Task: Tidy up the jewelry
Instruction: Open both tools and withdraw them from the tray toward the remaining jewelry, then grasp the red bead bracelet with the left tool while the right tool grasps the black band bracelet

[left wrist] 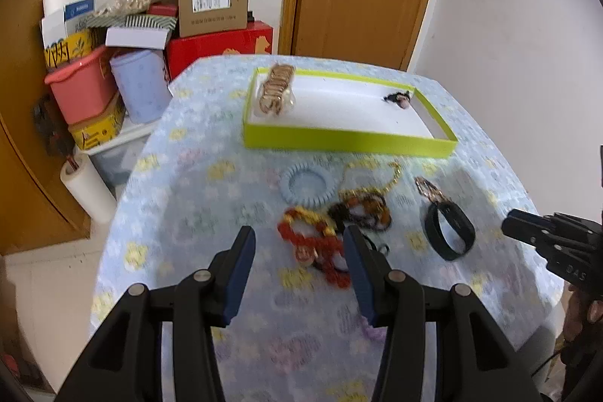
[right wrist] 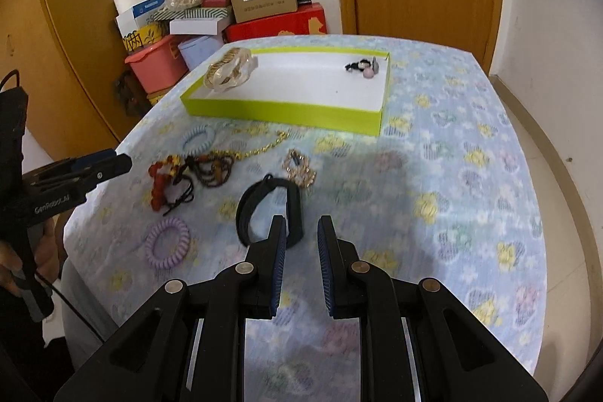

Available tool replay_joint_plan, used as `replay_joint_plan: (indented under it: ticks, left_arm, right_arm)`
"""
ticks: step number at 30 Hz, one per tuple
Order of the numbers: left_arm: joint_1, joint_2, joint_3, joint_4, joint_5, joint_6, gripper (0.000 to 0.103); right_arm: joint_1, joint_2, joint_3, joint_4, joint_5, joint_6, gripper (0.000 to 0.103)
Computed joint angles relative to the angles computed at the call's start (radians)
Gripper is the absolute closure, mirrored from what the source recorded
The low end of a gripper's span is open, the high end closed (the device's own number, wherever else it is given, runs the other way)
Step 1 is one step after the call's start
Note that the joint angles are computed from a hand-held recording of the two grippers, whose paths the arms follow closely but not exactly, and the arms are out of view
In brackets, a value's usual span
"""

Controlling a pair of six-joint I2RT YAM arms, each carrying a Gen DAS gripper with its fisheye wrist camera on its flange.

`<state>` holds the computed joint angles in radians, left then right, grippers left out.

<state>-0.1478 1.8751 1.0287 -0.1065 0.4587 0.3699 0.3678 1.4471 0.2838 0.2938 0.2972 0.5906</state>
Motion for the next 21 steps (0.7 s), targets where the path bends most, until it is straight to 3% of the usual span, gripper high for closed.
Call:
replay_joint_plan:
  ticks: [2, 5, 21]
  left_arm:
    - [0.001, 0.001, -0.011, -0.008, 0.003, 0.006, 0.053]
    - [-0.001, 0.003, -0.024, -0.014, 0.009, 0.008, 0.053]
    - [-0.060, 0.144, 0.102, -0.070, -0.001, -0.099, 0.053]
  right_arm:
    - [0.009, 0.019, 0.002, 0.008, -0.001, 0.006, 0.083]
    - [0.010, 0.041, 0.009, 0.024, -0.009, 0.005, 0.070]
    - [-0.071, 0.253, 0.110, 0.106, -0.070, -0.061, 0.070]
